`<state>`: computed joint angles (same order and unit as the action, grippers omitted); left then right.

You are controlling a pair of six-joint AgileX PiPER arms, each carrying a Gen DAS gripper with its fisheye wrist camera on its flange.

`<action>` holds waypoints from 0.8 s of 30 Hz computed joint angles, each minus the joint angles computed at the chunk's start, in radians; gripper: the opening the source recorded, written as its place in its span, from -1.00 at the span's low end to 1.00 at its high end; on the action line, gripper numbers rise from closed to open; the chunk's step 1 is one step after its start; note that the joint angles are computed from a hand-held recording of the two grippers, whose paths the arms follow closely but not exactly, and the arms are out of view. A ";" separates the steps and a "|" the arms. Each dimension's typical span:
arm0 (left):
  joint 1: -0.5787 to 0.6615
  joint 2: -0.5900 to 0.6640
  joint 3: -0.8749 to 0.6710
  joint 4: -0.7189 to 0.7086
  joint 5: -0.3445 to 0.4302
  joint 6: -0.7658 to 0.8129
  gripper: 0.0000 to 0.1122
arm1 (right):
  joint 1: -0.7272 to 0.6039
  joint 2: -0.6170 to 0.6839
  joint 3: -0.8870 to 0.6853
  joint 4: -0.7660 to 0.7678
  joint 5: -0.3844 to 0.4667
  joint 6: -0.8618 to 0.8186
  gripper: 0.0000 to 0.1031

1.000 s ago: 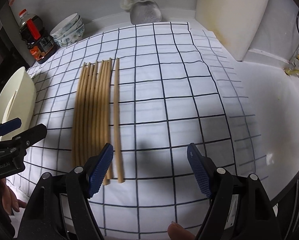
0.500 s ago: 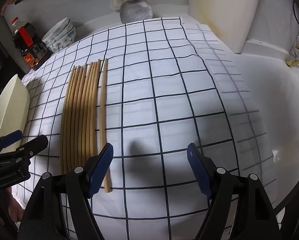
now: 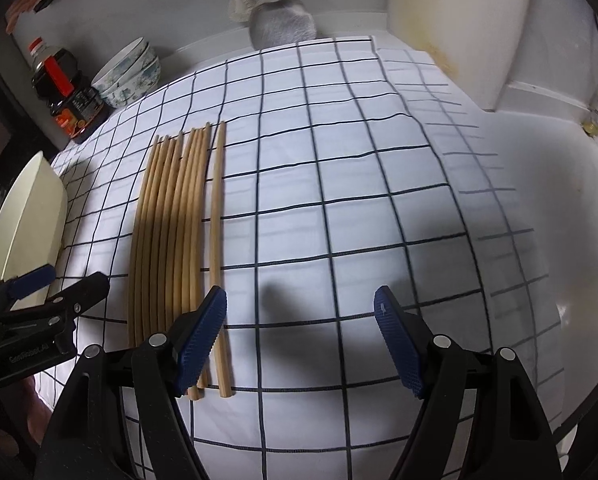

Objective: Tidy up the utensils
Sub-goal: 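Position both tools at the chopsticks, right tool separating one chopstick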

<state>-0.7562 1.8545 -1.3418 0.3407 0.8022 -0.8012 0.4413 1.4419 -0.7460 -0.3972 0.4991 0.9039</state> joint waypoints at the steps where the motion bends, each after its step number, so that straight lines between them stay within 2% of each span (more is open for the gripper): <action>1: 0.000 0.002 0.001 0.005 -0.002 -0.008 0.72 | 0.002 0.006 -0.001 -0.007 -0.008 0.000 0.41; 6: -0.006 0.013 -0.002 0.029 -0.003 -0.037 0.72 | -0.010 0.038 0.002 0.004 -0.074 -0.021 0.41; 11: -0.019 0.028 -0.007 0.058 -0.005 -0.060 0.72 | 0.008 0.083 -0.026 -0.100 -0.072 0.056 0.41; 24: -0.011 0.050 -0.020 0.053 -0.002 -0.083 0.72 | 0.011 0.149 -0.084 -0.102 -0.066 -0.034 0.41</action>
<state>-0.7675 1.9042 -1.3618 0.3940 0.8002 -0.8842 0.4518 1.5904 -0.8302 -0.4987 0.4330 0.8698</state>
